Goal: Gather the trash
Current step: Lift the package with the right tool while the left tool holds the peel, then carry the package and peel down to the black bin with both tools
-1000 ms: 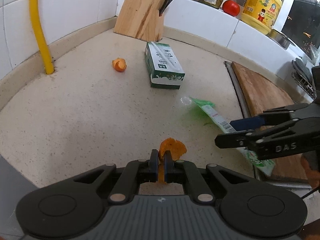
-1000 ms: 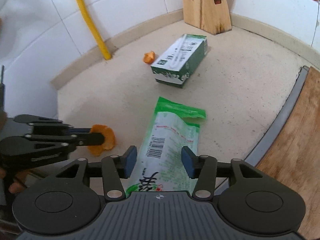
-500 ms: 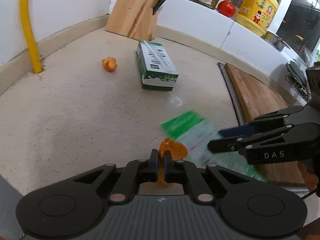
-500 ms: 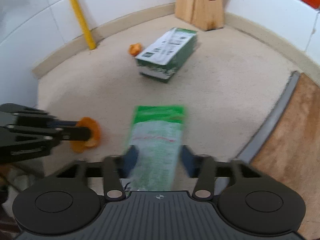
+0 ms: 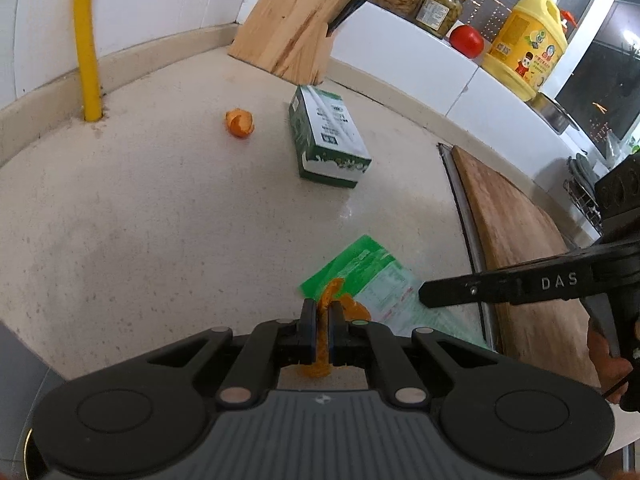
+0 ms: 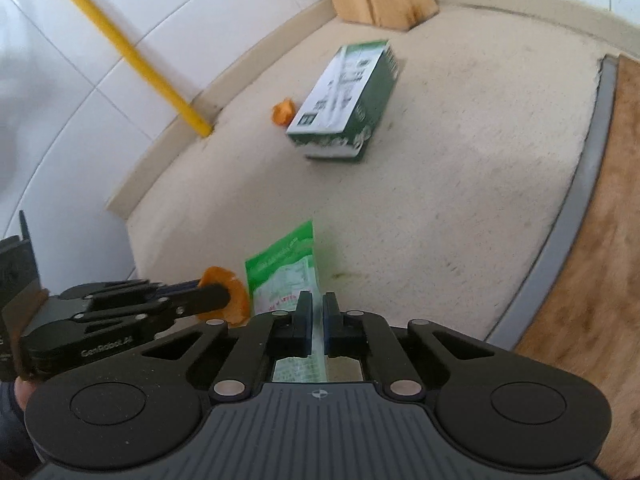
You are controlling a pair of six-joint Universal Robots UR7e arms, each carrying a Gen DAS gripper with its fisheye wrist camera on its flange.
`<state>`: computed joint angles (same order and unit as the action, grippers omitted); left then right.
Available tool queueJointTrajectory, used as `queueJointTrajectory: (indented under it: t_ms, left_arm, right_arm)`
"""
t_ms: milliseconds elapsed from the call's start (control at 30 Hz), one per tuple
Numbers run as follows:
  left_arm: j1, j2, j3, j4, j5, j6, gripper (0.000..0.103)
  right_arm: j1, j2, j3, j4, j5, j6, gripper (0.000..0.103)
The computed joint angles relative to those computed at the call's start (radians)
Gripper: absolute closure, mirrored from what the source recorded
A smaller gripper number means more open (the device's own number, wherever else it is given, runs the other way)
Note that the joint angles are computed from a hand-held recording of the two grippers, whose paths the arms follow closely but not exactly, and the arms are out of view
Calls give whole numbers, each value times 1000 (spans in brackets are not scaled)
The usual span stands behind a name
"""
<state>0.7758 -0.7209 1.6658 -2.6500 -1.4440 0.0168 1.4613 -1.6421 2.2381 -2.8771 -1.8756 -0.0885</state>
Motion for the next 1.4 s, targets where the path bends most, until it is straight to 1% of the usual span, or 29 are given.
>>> queueJointTrajectory:
  t_ms: [33,100,133,167,200,233,267,333,433,500,533,567,633,667,700,800,867,1033,1067,1133,1300,1400]
  left_arm:
    - [1,0,2,2,-4,-3,101]
    - [3,-5,14,-9,-11,-7,101]
    - [5,-7,18,-10,-19,-10,101]
    - [7,-10,21,-11,-27,-16,101]
    - [10,-13,27,-18,-33,-22,101]
    - [12,-16,33,-27,-37,-29,101]
    - [14,-18,40,-38,-41,-36,101]
    - [17,-23,60,-72,-50,-55,101]
    - [20,-25,89,-126,-63,-89,101]
    - [20,-23,102,-152,-76,-110,101]
    - [19,-21,107,-162,-79,-118,101]
    - [15,-20,110,-168,-76,-121,101]
    - [11,-21,108,-159,-67,-132,101]
    - [11,-21,102,-148,-65,-142,101]
    - [13,-23,97,-140,-63,-157,101]
    - [13,-29,95,-142,-38,-180,101]
    - [14,-30,92,-149,-37,-193,101]
    - [8,-30,90,-170,-36,-212,101]
    - [7,-30,88,-168,-39,-214,101]
    - [0,-28,86,-169,-26,-208,101]
    - [-15,-30,91,-175,3,-197,101]
    - [-21,-36,97,-185,23,-189,101]
  right_arm:
    - [-12,-6,-5,35,39,-1,88]
    - [-48,-29,-6,92,130,28,77]
    - [-74,-45,-10,144,191,29,64]
    - [-96,-57,-7,168,237,29,57]
    - [-107,-64,-2,174,254,34,56]
    - [-127,-74,0,199,288,33,55]
    - [-153,-86,1,232,341,35,54]
    - [-187,-103,20,238,405,54,54]
    - [-230,-118,42,261,497,55,54]
    - [-261,-117,70,221,562,86,60]
    - [-261,-106,81,188,567,108,66]
    - [-255,-95,89,155,557,128,76]
    - [-248,-71,102,103,548,163,88]
    - [-238,-62,100,90,535,175,90]
    - [-229,-62,101,79,529,178,91]
    - [-240,-91,108,68,559,182,93]
    - [-265,-111,112,66,601,185,93]
    - [-314,-118,114,44,681,207,93]
    - [-318,-119,113,43,686,208,93]
    - [-315,-110,103,46,667,207,93]
    - [-323,-103,93,42,681,205,93]
    - [-312,-91,78,45,677,198,93]
